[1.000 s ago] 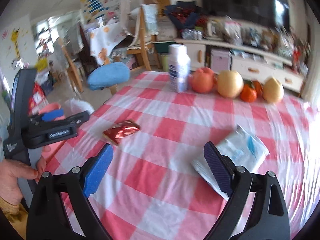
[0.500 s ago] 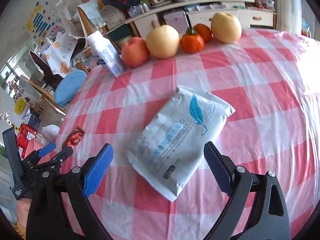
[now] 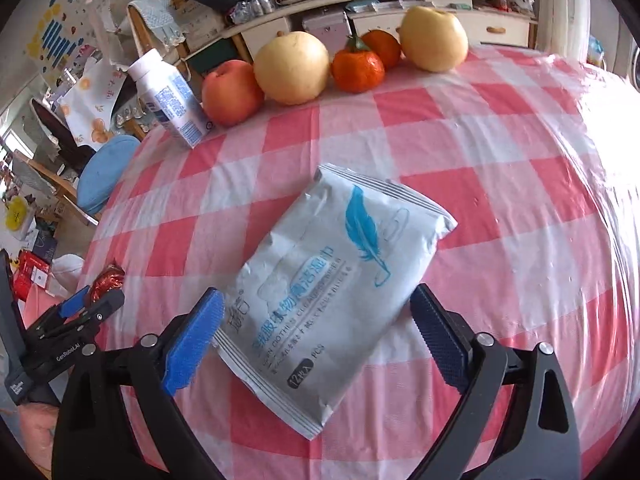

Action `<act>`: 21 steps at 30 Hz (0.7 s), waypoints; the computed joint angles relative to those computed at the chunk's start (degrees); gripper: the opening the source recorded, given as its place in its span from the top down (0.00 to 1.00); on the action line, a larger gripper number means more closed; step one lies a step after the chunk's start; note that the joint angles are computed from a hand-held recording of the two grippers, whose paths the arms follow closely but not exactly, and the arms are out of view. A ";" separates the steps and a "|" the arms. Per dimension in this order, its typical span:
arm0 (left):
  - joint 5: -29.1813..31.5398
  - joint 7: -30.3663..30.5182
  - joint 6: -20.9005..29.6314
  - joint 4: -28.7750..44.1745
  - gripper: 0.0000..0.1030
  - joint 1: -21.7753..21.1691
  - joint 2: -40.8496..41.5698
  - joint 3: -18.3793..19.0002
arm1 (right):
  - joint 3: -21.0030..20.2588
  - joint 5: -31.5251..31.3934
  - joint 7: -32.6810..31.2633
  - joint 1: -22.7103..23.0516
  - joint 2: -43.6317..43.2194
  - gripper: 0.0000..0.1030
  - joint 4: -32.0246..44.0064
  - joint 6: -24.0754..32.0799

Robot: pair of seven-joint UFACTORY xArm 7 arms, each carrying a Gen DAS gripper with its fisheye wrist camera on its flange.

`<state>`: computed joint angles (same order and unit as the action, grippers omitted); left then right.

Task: Collect trash
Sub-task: 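Grasp the red snack packet with the left gripper while the right grasps another wet-wipes pack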

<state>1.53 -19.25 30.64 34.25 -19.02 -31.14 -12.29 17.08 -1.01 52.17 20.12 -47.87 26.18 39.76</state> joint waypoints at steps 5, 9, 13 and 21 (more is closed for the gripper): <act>-1.98 0.37 -0.96 -0.11 0.27 -1.77 -0.05 0.71 | 0.69 -2.28 -1.75 -1.08 4.20 0.07 1.36 -3.59; -3.45 1.45 -1.80 -0.44 0.32 -3.02 -0.16 1.04 | 1.21 -4.69 -4.04 -1.71 8.34 0.06 3.62 -4.86; -3.34 1.71 -2.51 -0.72 0.36 -3.14 -0.17 0.45 | 4.16 -9.84 -6.62 -2.51 12.86 0.06 7.36 -1.62; -1.86 -0.69 -3.71 -1.83 0.56 -1.44 -1.27 -0.36 | 3.36 -11.38 -8.39 -0.02 12.04 0.21 5.91 -4.45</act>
